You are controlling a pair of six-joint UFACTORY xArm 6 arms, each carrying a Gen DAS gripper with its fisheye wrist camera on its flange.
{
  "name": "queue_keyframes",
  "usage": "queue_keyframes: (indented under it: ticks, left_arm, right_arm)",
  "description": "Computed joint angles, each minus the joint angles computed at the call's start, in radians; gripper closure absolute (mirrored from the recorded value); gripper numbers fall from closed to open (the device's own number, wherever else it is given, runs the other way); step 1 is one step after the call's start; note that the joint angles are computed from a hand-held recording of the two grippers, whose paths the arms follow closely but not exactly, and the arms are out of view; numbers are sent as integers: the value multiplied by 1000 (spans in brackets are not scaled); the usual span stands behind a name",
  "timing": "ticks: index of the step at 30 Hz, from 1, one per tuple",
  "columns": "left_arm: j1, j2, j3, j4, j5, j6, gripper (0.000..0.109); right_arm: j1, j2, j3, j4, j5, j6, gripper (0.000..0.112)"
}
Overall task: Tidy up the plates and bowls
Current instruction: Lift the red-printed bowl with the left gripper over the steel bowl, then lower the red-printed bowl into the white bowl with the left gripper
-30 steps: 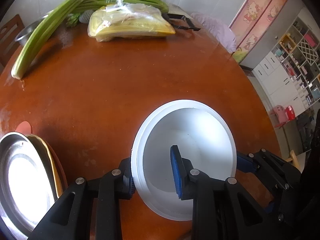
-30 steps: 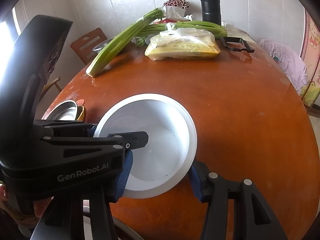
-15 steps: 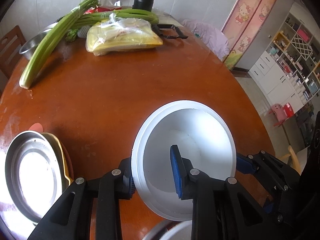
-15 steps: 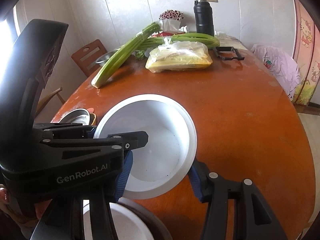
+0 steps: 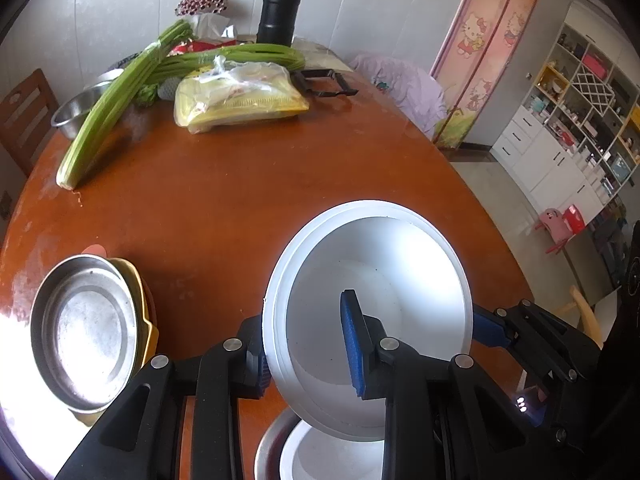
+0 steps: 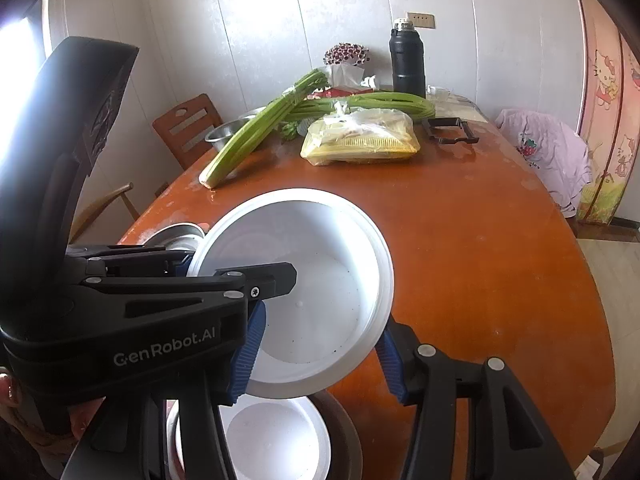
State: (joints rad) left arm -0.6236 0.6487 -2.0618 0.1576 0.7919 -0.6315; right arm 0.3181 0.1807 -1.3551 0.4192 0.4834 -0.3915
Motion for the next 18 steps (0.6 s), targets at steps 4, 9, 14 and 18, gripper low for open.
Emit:
queue_keyframes:
  ticks: [4, 9, 14, 18]
  left_arm:
    - [-10, -40, 49, 22, -20, -15, 80]
    - [-20, -94, 115, 45, -51, -33, 80]
    - [-33, -135, 157, 87, -57, -60, 80]
    - [-43, -165, 192, 104, -64, -74, 80]
  right_arm:
    - [4, -36, 36, -3, -21, 0, 59]
    - [12, -75, 71, -8, -38, 3, 59]
    - [16, -111, 99, 5, -44, -2, 59]
    - [19, -145, 132, 3, -52, 4, 59]
